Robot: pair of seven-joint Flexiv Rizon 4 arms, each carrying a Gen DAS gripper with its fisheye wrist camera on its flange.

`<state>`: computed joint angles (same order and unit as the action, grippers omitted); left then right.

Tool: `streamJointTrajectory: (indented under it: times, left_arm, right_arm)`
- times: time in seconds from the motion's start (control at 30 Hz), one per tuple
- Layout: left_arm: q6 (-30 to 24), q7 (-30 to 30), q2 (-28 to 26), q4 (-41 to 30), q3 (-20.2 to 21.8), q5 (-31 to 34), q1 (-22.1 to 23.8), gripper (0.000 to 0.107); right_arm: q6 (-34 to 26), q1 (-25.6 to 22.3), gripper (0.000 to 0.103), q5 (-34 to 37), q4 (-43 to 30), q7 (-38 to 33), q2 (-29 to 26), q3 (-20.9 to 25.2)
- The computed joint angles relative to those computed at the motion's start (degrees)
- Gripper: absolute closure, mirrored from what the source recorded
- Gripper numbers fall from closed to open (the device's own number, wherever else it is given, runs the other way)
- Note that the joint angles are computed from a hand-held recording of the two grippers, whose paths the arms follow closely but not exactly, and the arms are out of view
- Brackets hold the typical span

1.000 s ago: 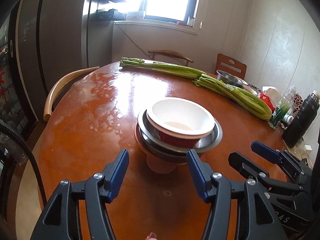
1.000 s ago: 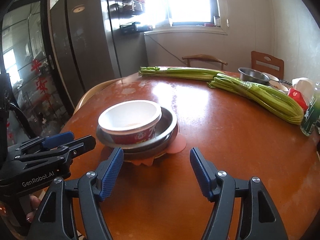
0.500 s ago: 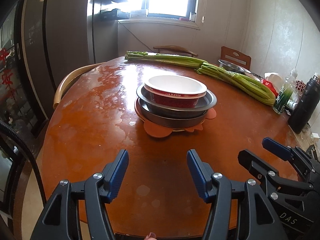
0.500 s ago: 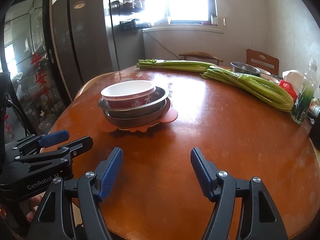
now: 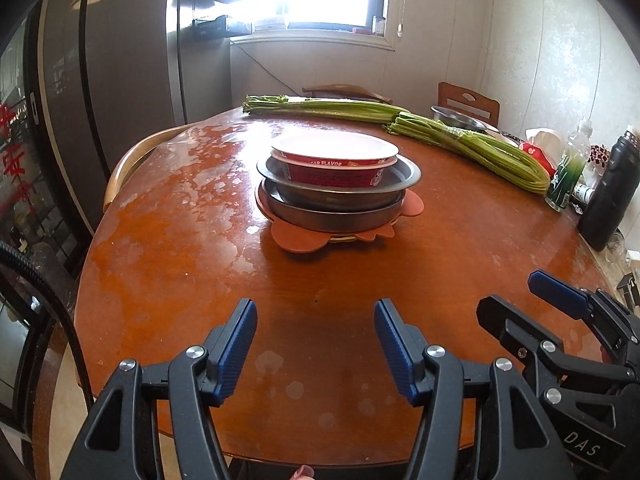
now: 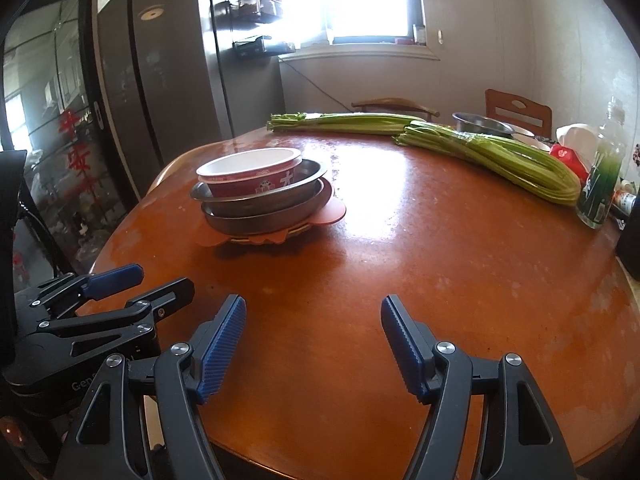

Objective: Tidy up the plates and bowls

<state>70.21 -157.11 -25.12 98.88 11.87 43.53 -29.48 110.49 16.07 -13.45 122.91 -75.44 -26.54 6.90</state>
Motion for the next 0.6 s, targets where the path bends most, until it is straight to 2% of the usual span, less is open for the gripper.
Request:
streamJointTrajectory:
  times: [0.6]
  left_arm:
    - [-0.68,2.21,-0.77,0.51,-0.43,-2.36,0.47,0.046]
  right_arm:
    - [0.49,-1.28,0.031,-0.26,0.44,0.72,-0.39,0.56]
